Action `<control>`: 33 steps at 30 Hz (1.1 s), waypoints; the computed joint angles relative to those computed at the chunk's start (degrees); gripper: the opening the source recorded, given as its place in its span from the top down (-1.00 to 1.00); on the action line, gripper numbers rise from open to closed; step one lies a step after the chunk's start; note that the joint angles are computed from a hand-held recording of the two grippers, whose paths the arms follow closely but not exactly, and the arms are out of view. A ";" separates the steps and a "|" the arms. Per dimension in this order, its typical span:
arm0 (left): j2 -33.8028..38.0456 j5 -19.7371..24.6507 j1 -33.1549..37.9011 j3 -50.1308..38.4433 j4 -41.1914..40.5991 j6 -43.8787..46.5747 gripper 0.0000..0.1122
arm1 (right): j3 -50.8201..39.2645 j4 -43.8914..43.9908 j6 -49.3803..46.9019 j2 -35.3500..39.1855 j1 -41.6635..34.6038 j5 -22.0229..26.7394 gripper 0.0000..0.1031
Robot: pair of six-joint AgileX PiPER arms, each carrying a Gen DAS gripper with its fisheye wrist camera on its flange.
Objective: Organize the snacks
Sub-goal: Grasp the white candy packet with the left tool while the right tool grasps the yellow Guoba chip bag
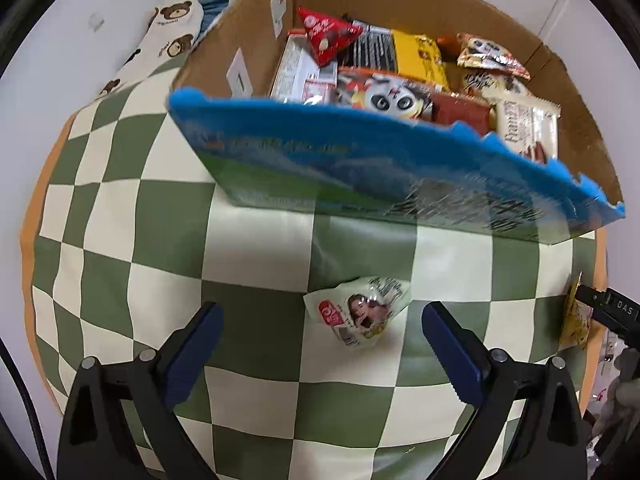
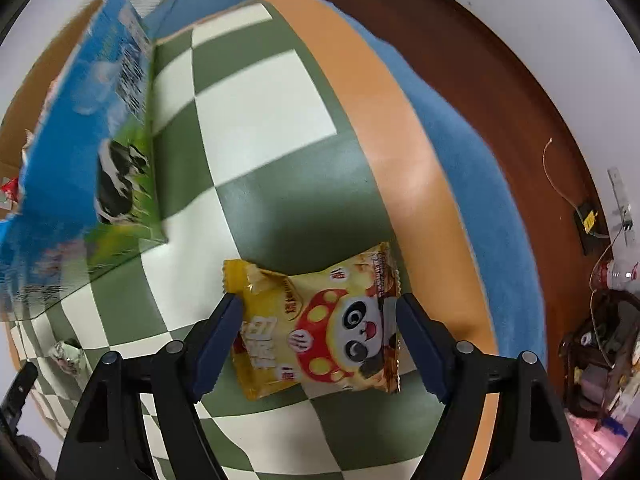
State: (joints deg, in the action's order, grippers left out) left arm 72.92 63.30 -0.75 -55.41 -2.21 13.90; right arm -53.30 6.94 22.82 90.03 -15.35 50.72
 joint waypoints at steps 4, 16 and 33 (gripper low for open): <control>-0.57 0.96 0.80 0.37 -0.61 1.15 -0.81 | 4.11 16.67 -9.16 -2.54 -0.75 2.37 -0.58; -0.32 -1.59 5.66 4.96 0.93 7.26 -0.81 | -8.80 -27.42 -15.22 6.00 40.09 15.27 -0.85; 0.11 -7.15 -0.65 10.41 2.27 4.21 -0.81 | -13.20 6.90 -19.24 13.73 9.59 10.57 -0.63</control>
